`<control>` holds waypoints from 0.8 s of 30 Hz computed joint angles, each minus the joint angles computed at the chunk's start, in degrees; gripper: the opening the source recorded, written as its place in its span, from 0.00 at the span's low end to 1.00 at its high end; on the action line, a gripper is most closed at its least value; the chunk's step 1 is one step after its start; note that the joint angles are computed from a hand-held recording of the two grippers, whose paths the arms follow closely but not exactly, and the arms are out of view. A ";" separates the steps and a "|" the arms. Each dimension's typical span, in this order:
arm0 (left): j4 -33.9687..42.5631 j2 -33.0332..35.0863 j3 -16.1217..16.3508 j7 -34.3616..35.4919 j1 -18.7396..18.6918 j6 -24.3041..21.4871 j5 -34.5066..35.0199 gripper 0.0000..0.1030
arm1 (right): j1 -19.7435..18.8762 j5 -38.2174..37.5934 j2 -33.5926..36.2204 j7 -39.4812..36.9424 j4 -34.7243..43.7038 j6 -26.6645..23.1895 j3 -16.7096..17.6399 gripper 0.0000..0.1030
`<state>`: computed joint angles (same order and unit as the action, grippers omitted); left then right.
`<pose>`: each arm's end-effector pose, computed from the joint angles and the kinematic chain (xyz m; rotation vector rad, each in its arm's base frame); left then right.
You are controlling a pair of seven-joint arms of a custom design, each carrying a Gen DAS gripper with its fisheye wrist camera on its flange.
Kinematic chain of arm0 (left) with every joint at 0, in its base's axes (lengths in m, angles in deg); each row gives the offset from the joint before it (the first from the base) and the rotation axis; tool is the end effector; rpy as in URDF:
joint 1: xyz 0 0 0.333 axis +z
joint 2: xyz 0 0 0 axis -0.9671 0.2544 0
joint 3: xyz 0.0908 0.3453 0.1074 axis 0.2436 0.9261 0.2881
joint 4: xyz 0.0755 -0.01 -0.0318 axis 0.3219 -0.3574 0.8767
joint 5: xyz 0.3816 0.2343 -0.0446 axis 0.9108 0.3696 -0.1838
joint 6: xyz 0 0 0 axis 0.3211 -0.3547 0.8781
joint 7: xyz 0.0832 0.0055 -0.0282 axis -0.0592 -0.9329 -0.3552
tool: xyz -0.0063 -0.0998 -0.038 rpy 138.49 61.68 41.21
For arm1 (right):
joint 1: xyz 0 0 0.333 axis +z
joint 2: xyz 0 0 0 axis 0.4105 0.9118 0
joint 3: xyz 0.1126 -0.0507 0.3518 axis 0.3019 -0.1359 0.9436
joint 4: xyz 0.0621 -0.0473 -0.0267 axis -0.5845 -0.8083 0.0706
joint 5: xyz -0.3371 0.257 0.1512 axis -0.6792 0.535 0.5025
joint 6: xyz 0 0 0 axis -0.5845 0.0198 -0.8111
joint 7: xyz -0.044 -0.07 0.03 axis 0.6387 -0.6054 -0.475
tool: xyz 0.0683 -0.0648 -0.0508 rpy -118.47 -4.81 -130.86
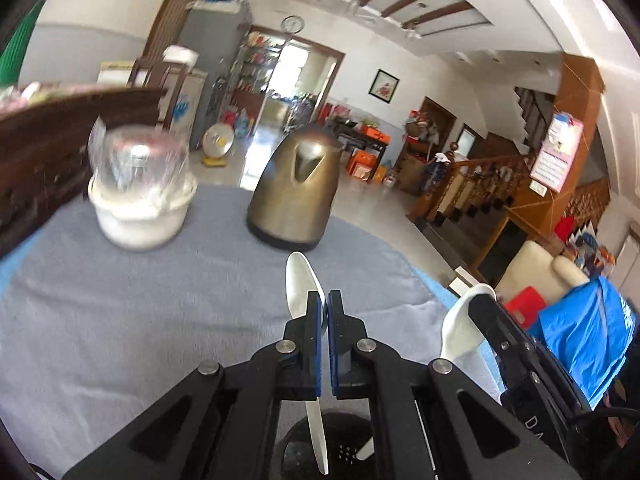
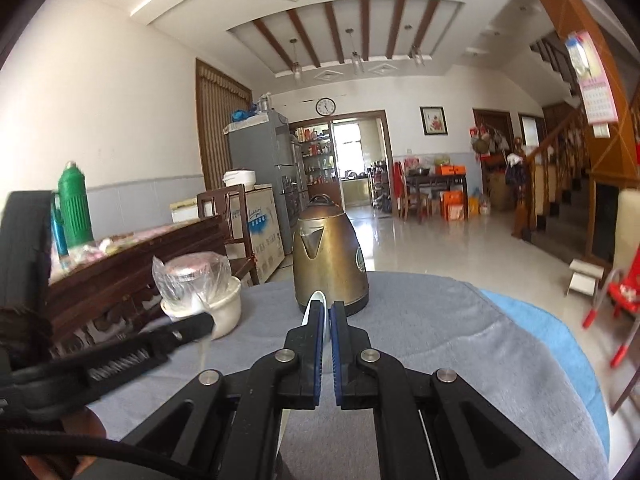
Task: Organize utensils
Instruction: 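Lift the spoon into the gray cup with the left tool while the right tool drops its spoon in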
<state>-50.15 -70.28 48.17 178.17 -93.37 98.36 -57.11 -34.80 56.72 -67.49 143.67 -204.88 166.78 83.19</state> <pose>0.5741 -0.3463 0.5961 -1.4255 2.1260 -1.5283 0.5125 0.3060 0.5788 -1.1360 1.6637 -1.1852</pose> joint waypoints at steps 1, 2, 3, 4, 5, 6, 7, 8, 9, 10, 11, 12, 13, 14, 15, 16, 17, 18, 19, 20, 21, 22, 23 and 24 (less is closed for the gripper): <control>-0.64 -0.25 0.00 0.11 0.05 -0.04 -0.49 0.03 | 0.18 -0.19 0.21 -0.32 -0.20 0.40 0.07 0.04; -1.25 -0.63 0.03 0.61 0.10 -0.15 -1.30 0.03 | 0.37 -0.47 0.59 -0.85 -0.35 0.94 0.14 0.04; -1.80 -1.08 0.11 1.25 0.08 -0.33 -2.19 0.03 | 0.17 -0.78 1.03 -1.46 -0.19 1.14 0.64 0.04; -2.24 -1.37 0.29 1.51 -0.02 -0.54 -2.53 0.03 | 0.11 -0.85 1.26 -1.85 -0.17 1.27 0.99 0.04; -2.75 -1.68 0.48 1.45 -0.17 -0.73 -2.32 0.03 | 0.18 -0.88 1.69 -2.27 -0.31 1.58 1.38 0.04; -3.45 -2.36 0.68 1.82 -0.28 -1.01 -2.65 0.03 | 0.47 -0.79 2.32 -2.66 -0.63 1.95 1.65 0.04; -4.19 -3.06 0.96 1.55 -0.47 -1.36 -2.19 0.03 | 1.00 -0.64 2.84 -3.01 -0.97 2.03 1.69 0.04; -4.76 -3.55 1.32 0.90 -0.65 -1.95 -1.31 0.03 | 1.63 -0.44 3.51 -3.29 -1.28 1.91 1.73 0.04; -5.48 -4.36 1.62 0.60 -0.89 -2.36 -1.06 0.03 | 2.36 -0.18 3.93 -3.34 -1.76 1.89 1.51 0.04; -6.08 -4.85 2.02 1.02 -1.15 -2.69 -1.17 0.03 | 3.77 0.14 4.70 -3.30 -2.84 2.61 0.75 0.06; -6.77 -5.52 2.33 1.11 -1.43 -2.90 -1.01 0.04 | 5.07 0.33 6.34 -3.47 -3.60 3.55 0.11 0.06; -7.70 -6.16 2.70 1.45 -1.73 -3.16 -1.02 0.04 | 6.95 0.50 8.08 -3.74 -4.32 3.66 -0.91 0.06; -8.42 -6.76 3.19 2.20 -2.02 -3.87 -1.51 0.04 | 8.16 0.49 9.13 -3.72 -4.79 3.53 -1.64 0.06; -9.28 -7.50 3.52 2.34 -2.29 -4.19 -1.44 0.05 | 9.48 0.53 10.23 -3.49 -5.19 3.34 -2.42 0.06; -10.01 -8.08 3.88 2.58 -2.59 -4.26 -1.53 0.05 | 10.54 0.48 10.77 -2.93 -5.67 3.40 -3.10 0.06; -10.91 -8.93 4.34 3.38 -2.97 -4.64 -2.28 0.07 | 11.98 0.60 11.14 -2.11 -6.56 3.86 -4.14 0.07; -11.85 -9.84 4.81 4.23 -3.39 -4.89 -3.15 0.11 | 13.21 0.60 11.20 -1.26 -7.43 4.49 -5.14 0.07; -12.56 -10.36 5.26 5.10 -3.79 -4.75 -3.96 0.13 | 14.59 0.87 11.09 -0.09 -8.65 5.71 -6.30 0.07; -13.56 -11.21 5.60 5.75 -4.17 -4.40 -4.61 0.18 | 15.50 1.02 10.87 0.84 -9.54 6.55 -7.08 0.07; -14.50 -12.03 6.05 6.62 -4.61 -4.21 -5.51 0.24 | 16.12 1.05 10.66 1.47 -10.09 6.97 -7.62 0.07; -15.19 -12.68 6.34 6.90 -4.99 -3.99 -5.84 0.26 | 17.07 1.46 10.02 2.48 -11.19 7.82 -8.44 0.07; -16.19 -13.44 6.60 7.21 -5.37 -3.43 -6.12 0.28 | 17.55 1.65 9.71 3.04 -11.61 8.28 -8.89 0.07; -16.79 -13.79 6.78 6.88 -5.61 -3.11 -5.70 0.28 | 18.17 2.06 9.31 3.80 -12.47 9.39 -9.40 0.07; -17.51 -14.21 6.86 5.78 -5.64 -3.01 -4.53 0.29 | 18.37 2.36 9.16 4.15 -12.74 9.67 -9.49 0.07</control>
<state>-67.66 -84.49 55.03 183.96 -99.01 95.35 -61.63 -16.43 59.07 -58.33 147.82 -217.63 176.45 73.71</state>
